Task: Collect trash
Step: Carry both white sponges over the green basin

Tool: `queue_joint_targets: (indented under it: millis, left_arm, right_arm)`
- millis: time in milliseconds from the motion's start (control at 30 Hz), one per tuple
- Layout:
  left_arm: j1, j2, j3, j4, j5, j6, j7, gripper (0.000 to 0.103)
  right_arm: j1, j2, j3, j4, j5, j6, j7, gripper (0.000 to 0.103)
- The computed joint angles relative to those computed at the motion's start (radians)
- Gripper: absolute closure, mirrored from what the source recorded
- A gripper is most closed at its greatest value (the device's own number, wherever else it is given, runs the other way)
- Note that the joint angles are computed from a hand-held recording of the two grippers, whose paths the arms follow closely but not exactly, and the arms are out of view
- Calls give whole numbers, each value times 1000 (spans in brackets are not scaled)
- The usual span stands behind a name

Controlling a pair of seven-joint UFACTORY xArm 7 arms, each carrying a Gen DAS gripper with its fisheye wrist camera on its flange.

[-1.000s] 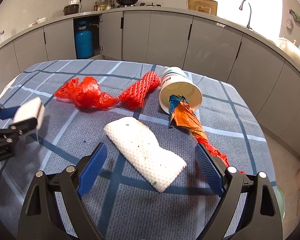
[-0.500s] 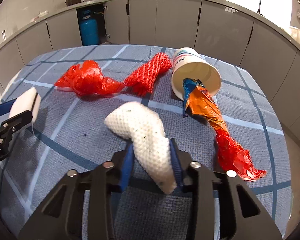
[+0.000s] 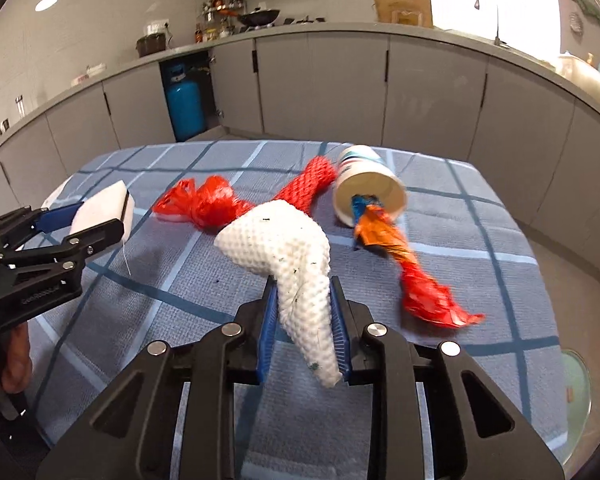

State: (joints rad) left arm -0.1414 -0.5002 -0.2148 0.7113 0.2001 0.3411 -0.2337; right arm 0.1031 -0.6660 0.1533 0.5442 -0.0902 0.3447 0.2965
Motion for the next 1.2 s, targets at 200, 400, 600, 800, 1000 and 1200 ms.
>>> queue_joint_targets:
  millis: [200, 400, 600, 800, 1000, 1200]
  left_arm:
    - [-49, 28, -29, 47, -7, -18, 8, 41]
    - [-97, 68, -70, 96, 0, -33, -1, 41]
    - [-139, 127, -110, 152, 26, -38, -23, 41]
    - [-201, 199, -149, 222, 62, -45, -37, 41]
    - [-255, 284, -189, 300, 133, -50, -85, 41]
    - [-329, 374, -194, 379, 208, -57, -124, 41]
  right_arm:
    - [-47, -134, -26, -50, -4, 56, 11, 77]
    - [-100, -228, -59, -99, -7, 95, 2, 76]
    - [-153, -306, -89, -141, -8, 119, -13, 76]
    - [-235, -399, -130, -185, -16, 152, -34, 76]
    - [-322, -473, -186, -220, -23, 193, -80, 76]
    - [-413, -496, -244, -240, -25, 213, -138, 76]
